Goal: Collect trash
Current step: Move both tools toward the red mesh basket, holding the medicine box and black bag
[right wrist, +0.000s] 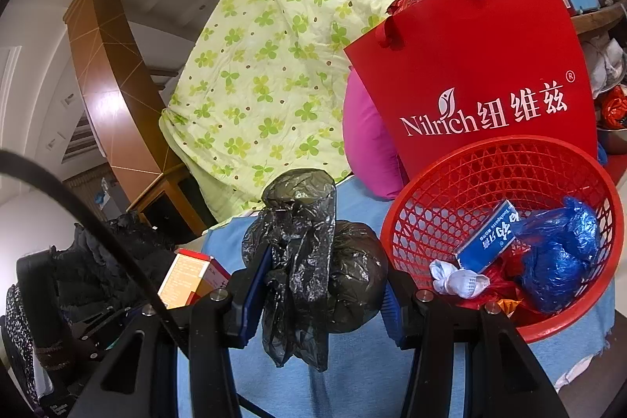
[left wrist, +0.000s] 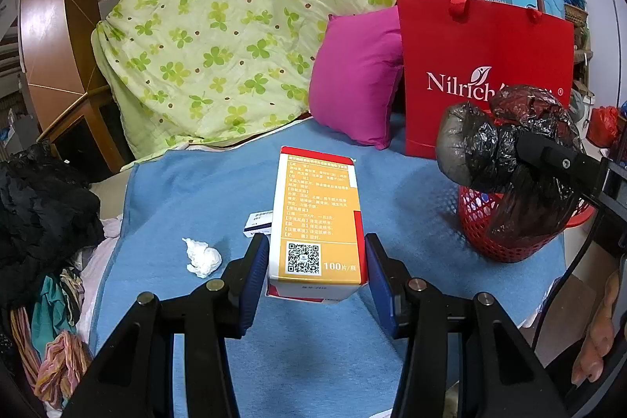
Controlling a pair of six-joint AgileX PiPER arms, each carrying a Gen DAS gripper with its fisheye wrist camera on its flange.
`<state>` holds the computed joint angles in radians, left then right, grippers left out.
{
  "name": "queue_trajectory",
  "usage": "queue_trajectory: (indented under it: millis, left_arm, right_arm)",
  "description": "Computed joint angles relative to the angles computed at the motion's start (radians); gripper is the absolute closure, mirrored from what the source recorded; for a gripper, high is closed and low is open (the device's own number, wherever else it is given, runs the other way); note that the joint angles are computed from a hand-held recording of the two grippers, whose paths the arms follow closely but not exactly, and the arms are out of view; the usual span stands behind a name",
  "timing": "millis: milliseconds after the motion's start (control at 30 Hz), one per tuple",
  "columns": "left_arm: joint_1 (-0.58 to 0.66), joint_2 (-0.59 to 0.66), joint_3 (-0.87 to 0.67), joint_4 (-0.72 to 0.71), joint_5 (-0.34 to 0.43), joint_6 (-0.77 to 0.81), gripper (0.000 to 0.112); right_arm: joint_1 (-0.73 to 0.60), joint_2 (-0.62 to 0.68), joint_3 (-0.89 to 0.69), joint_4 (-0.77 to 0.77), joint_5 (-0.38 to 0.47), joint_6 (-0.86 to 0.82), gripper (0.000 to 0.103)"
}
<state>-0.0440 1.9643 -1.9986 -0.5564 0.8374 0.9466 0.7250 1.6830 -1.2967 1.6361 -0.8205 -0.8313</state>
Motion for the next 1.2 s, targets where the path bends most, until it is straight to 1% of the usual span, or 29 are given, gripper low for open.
queue_trajectory:
  millis: [533, 1200]
  left_arm:
    - [-0.004, 0.007, 0.000, 0.003, 0.008, 0.001, 0.061]
    - [-0.011, -0.007, 0.020, -0.002, 0.008, 0.024, 0.061]
  right_arm:
    - [0.002, -0.005, 0.006, -0.004, -0.005, 0.004, 0.049]
    - [0.022, -0.020, 0.026, -0.012, -0.041, 0.025, 0.049]
